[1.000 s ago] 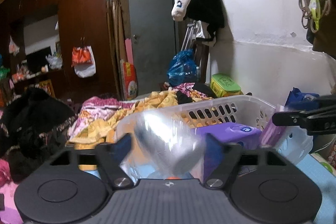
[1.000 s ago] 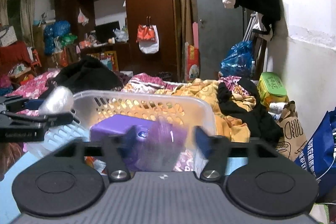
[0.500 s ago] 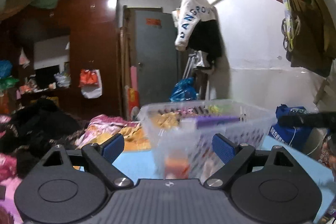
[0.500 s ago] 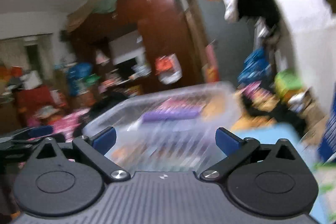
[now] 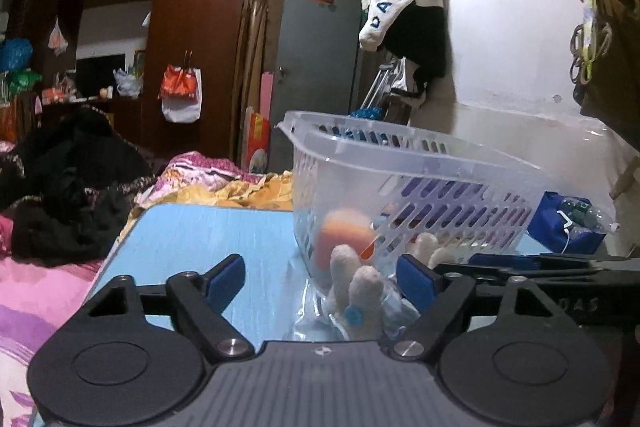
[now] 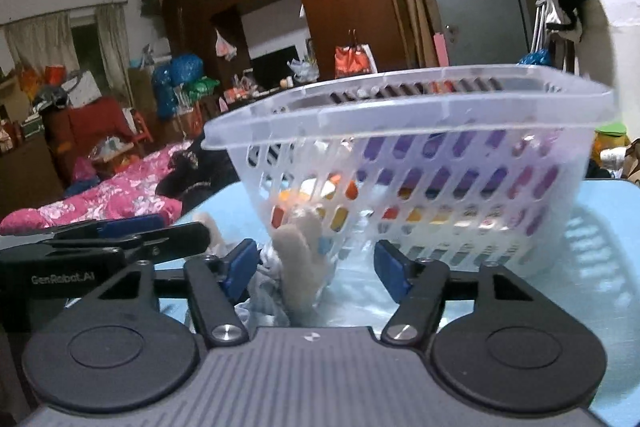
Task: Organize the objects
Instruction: 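Close both tools on the white gloves lying beside the basket, then lift the white gloves with both tools and carry them over the basket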
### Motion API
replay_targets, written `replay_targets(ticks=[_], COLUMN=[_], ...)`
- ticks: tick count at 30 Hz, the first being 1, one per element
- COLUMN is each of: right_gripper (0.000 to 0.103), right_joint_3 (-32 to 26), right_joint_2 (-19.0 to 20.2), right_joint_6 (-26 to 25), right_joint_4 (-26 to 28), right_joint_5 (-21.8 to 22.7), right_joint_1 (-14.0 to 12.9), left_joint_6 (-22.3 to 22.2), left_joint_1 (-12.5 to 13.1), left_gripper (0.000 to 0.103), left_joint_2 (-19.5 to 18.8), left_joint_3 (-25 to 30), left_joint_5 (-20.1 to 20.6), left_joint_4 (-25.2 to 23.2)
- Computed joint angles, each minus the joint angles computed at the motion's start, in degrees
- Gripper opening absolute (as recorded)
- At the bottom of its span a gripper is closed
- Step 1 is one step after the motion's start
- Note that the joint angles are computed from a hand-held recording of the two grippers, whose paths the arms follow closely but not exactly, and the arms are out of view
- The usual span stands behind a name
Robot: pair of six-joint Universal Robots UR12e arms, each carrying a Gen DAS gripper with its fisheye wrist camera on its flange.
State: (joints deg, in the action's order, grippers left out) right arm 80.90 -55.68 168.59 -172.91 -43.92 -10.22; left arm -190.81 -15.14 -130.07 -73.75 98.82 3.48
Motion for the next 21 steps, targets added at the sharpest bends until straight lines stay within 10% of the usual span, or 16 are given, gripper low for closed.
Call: replay_targets(ticks=[9, 21], right_gripper=[0.017, 0.014], right_joint_3=[1.24, 3.61], right_joint_2=[-0.85, -1.03], right_joint_6=[-1.84, 2.0], right_joint_4=[-0.74, -10.74], right_joint_5=[0.18, 2.65], right_joint_1=[0.0, -1.29], left_joint_6=[-0.34, 2.92], left_joint_1=[0.29, -0.93], left_gripper=[0.025, 0.02], left_joint_2=[-0.31, -0.28], left_joint_3=[-0.12, -2.87], left_joint_5=[-3.15, -3.93], left_joint_4=[-0.3, 11.94])
